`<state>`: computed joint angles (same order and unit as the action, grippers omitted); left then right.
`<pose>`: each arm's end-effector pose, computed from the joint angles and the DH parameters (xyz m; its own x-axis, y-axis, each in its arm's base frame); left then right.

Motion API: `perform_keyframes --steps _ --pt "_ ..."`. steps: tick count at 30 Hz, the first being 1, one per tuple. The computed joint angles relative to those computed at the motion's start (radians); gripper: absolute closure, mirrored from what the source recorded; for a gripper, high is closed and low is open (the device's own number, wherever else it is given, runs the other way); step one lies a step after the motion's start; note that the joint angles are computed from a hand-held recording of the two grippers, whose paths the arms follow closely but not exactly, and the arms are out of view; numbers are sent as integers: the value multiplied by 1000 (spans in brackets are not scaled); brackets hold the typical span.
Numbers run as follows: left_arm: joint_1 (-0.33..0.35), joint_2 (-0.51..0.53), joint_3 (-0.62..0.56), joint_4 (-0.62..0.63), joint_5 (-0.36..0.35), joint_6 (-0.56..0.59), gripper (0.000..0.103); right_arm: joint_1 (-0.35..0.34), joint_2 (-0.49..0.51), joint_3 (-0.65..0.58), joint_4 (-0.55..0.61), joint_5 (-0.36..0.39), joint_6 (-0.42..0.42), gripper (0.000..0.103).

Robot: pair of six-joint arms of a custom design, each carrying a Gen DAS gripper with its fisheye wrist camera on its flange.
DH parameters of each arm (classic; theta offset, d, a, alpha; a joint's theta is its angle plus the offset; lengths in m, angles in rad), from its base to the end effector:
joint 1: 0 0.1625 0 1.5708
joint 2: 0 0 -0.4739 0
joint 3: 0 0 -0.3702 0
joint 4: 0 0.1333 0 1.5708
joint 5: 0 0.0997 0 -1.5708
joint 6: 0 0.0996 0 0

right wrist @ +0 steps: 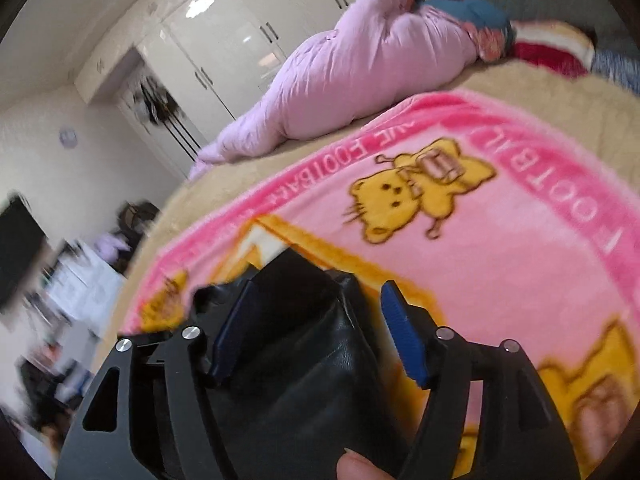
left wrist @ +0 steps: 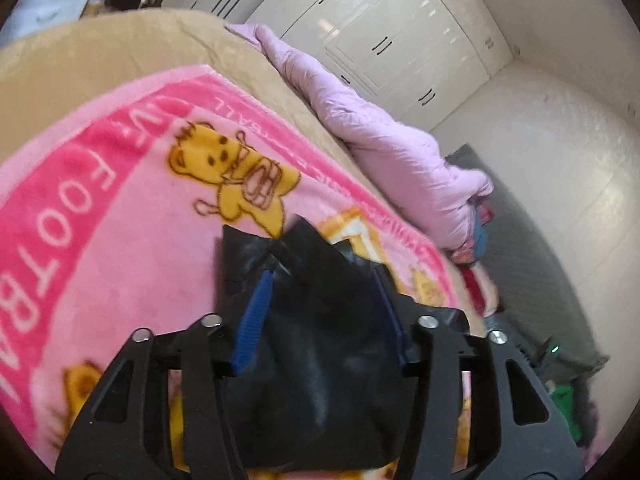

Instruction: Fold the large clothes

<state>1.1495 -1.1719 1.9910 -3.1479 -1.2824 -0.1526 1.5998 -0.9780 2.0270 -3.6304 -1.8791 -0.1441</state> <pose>-0.0876 -0.5907 0.3279 -0.9889 0.1104 -0.0996 0.1484 0.6875 -0.7109 0.1199 -0.5794 0.2686 -0.9477 0.1507 0.2812 -0.1531 0.5586 -0.8152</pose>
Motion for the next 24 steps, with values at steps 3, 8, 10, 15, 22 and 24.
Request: perform_keyframes --steps 3,8,10,15,22,24 --pt "-11 10 13 26 71 40 58 40 41 -34 30 -149 -118 36" --pt "-10 66 8 98 174 84 58 74 131 -87 80 -313 -294 36" --pt "-17 91 7 101 225 106 58 71 161 -105 74 -343 -312 36" --pt "-61 132 26 2 350 239 90 34 151 -106 98 -259 -227 81" --pt "-85 109 30 -128 317 292 102 13 75 -61 43 -94 -125 97" --pt "-87 110 17 -140 305 292 102 8 62 -69 48 -50 -101 97"
